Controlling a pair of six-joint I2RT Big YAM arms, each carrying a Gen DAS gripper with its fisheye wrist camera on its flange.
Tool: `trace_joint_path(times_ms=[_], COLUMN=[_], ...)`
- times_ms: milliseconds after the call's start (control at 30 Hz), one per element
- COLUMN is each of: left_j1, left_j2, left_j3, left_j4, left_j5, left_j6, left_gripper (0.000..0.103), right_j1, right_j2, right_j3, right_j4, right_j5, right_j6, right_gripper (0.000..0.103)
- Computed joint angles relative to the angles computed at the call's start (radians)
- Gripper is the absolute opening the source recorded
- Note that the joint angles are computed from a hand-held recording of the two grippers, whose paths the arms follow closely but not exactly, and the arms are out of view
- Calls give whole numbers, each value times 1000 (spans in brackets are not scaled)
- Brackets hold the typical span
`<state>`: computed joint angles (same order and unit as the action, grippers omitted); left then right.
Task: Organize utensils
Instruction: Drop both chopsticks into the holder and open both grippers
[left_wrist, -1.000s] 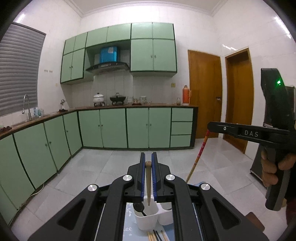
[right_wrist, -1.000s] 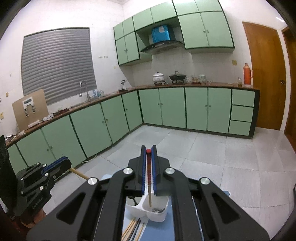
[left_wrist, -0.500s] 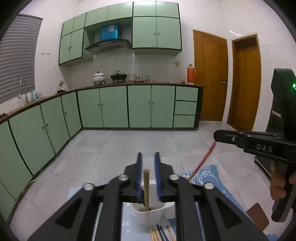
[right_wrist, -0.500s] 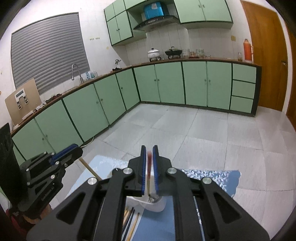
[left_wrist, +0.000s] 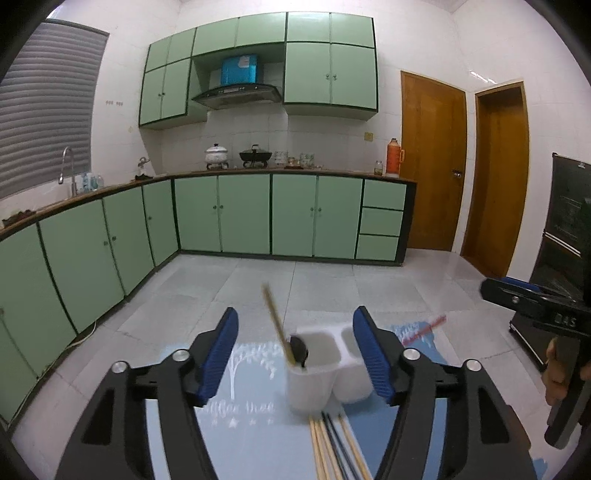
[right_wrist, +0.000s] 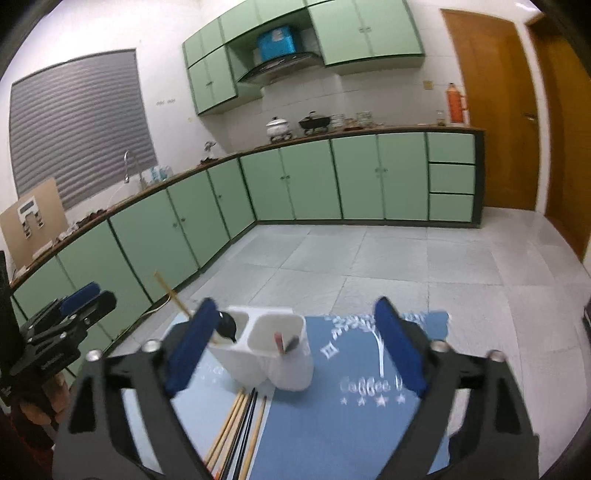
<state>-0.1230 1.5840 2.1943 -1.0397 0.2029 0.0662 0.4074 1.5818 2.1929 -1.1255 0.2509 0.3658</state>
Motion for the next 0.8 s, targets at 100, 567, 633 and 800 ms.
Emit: trace_joint_path(times_ms=[100, 567, 633, 800], left_j1=[16, 47, 52, 47], left_j2=[-99, -337, -354, -393], left_j3=[-164, -637, -670, -739], left_j4=[30, 79, 68, 68], left_j5=[10, -27, -21, -34], left_j6=[2, 71, 69, 60], left_gripper=[68, 68, 68, 68], right_j1=[33, 269, 291, 325], right_j2=[-88, -253, -256, -263], right_j3=[-163, -580, -606, -649], right_j4=[34, 92, 76, 56], right_j5=[17, 179, 173, 178], right_j6=[33, 166, 193, 225], right_gripper=[89, 83, 81, 76])
